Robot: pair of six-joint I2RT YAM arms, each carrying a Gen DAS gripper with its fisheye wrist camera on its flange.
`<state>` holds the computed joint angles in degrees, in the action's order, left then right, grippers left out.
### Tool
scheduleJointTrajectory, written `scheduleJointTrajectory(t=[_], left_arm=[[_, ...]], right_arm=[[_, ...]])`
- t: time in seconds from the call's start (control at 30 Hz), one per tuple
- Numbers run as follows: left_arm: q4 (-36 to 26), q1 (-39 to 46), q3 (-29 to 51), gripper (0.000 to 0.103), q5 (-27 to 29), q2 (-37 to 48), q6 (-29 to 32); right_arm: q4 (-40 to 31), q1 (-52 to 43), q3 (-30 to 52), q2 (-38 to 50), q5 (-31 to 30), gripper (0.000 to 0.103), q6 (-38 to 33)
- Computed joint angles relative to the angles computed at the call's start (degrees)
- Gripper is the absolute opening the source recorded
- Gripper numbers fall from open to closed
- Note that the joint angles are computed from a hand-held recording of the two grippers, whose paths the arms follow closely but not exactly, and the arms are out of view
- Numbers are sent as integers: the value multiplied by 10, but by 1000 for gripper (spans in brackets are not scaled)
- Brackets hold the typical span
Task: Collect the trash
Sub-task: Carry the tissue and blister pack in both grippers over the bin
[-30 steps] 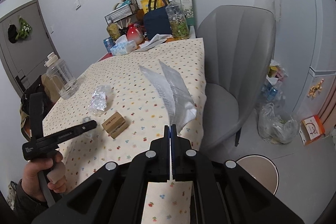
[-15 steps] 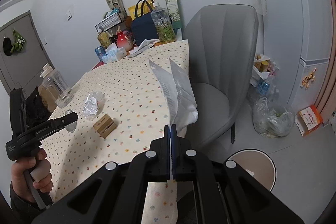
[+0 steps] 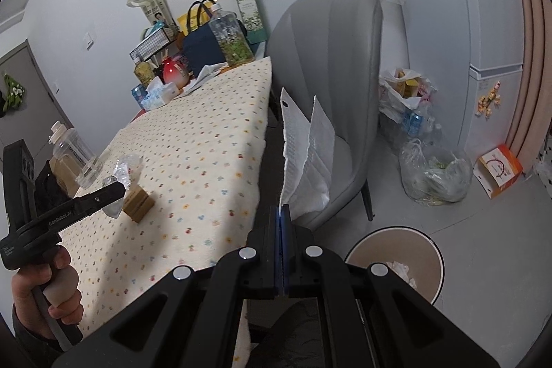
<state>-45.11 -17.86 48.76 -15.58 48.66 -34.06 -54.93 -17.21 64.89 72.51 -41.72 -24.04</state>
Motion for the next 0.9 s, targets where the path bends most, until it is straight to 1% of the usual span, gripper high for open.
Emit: scheduleJointTrajectory(t=[0.2,0.4,0.53,0.57,0.67,0.7,0.73,0.77,0.8,0.83,0.9], left_arm=[[34,-50,21,46,-14,81,-12],[66,-89,50,46,-16,162,-16],[80,-104,73,46,-11,211,-12],[84,-107,79,46,-10,224,-11],[94,-117,99,46,-7,257,-8],[96,-118,104,46,-6,266,-6],[98,-121,110,46,-5,275,-5],[99,-125,117,46,-5,285,-4],[100,-128,122,46,-4,293,-3],[101,-130,127,46,-3,301,-1],[102,-137,139,46,-2,319,-1]], right_arm=[[8,-49,-5,41,-7,2,-23],[27,-83,-10,90,5,3,-42],[43,-102,-8,124,11,3,-43],[48,-105,-8,131,11,6,-41],[71,-112,-6,163,26,7,-22],[73,-115,-3,175,30,13,-20],[76,-118,-2,183,32,22,-19],[82,-123,-3,192,29,44,-16],[90,-129,-7,193,27,51,-13],[101,-134,-12,194,26,51,-12],[97,-143,-8,205,25,51,-20]])
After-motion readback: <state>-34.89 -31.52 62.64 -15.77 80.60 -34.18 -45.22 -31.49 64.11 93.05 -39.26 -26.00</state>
